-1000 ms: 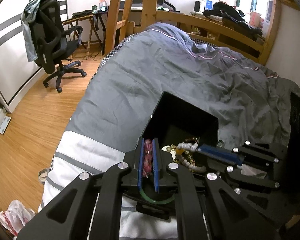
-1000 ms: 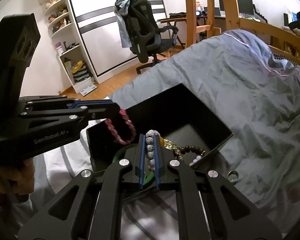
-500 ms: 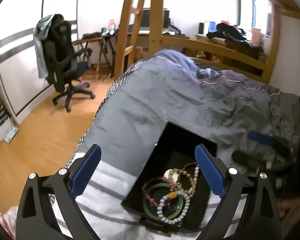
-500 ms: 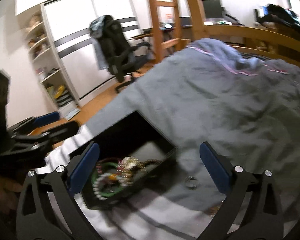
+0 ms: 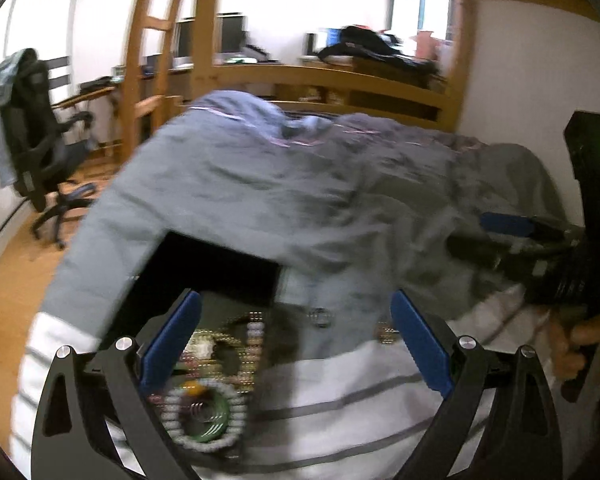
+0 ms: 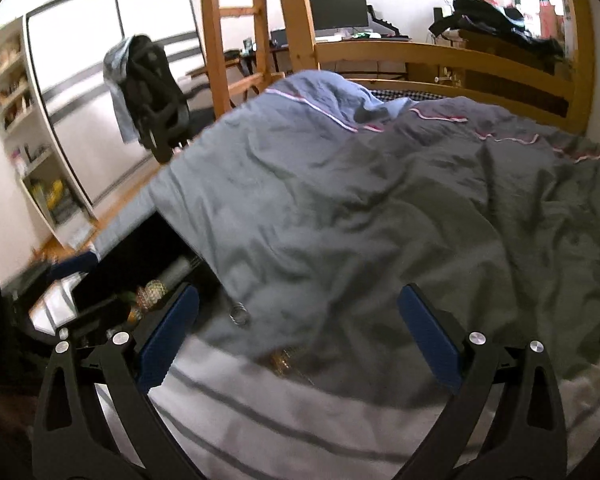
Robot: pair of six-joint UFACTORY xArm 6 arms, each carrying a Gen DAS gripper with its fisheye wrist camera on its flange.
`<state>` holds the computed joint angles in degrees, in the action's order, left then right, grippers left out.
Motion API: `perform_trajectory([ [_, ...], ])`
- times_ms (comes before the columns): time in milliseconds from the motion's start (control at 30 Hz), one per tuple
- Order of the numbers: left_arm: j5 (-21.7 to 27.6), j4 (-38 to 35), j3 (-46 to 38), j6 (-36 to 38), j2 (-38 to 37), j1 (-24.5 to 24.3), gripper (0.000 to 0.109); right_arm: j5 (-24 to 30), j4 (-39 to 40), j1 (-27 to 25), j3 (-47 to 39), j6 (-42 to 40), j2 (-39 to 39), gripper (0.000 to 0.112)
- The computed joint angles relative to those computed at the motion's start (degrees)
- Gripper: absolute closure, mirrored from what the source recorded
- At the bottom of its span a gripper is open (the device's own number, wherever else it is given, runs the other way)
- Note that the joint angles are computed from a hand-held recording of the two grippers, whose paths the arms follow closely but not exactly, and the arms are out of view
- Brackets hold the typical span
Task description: Organize jewelry
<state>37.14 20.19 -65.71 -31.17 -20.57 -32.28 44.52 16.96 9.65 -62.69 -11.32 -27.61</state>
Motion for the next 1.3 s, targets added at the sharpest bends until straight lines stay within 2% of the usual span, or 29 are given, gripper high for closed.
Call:
perform_trajectory([
  [33,-1.2,-1.5,0.0,1.7,0.7,-0.7,0.014,0.8,-1.1,-0.1,1.6,-1.2,-1.5,0.018],
  [67,-2.0,-2.4,-0.2,2.7,1.6,-1.2,0.014,2.0,-0.4,-0.6,2.3,-3.2,-2.1,0.036],
  [100,-2.1,-2.4,-0.4,2.9,2.2,-1.6,0.014,4.5,0.9,-1.2,2.5,-5.8,-2.1,0.049],
  [133,-2.3,-2.7,-0.7,3.4,3.1,-2.0,0.016,7.6,2.2,-2.1,2.2,-7.7,-1.3,0.051],
  [200,-3.0,-3.8,-1.0,4.7,4.6,-2.4,0.022,9.4,4.0,-3.1,2.7,-10.2,0.2,0.073],
  [333,-3.6,-9.6,-2.7,10.8,8.6,-2.1,0.042,9.1,2.6,-2.0,4.6,-10.3,1.9,0.076],
  [533,-1.5,-13.1,-5.9,13.9,13.9,-1.7,0.062,6.8,5.0,1.1,6.1,-11.8,2.9,0.076],
  [667,-0.8,-10.5,-6.4,11.5,15.5,-1.1,0.063,4.4,2.7,2.2,6.1,-8.7,4.9,0.077],
  [733,-0.2,-10.9,-6.8,11.5,16.5,-0.4,0.07,3.8,2.0,2.6,5.8,-8.0,5.8,0.078],
  [800,0.7,-9.9,-7.5,11.3,17.3,-0.4,0.073,3.5,-1.8,3.5,5.7,-5.7,6.6,0.092],
  [867,1.7,-9.0,-7.8,11.3,18.0,-0.7,0.078,3.2,-4.8,3.5,6.0,-3.0,6.5,0.098],
  [1000,2.5,-13.5,-7.8,14.0,18.4,-0.3,0.097,1.9,-5.1,1.1,5.8,1.7,6.1,0.099],
  [1067,2.4,-15.9,-7.6,14.9,18.1,0.0,0.101,1.0,-4.0,0.0,5.8,2.8,5.8,0.099],
  [1200,1.9,-18.3,-7.1,15.8,17.6,0.2,0.104,-1.2,-1.9,-1.0,5.6,3.1,5.3,0.099],
  [1300,1.2,-17.1,-6.6,14.6,16.8,0.0,0.105,-1.8,-1.2,-0.9,5.1,2.8,5.7,0.099],
])
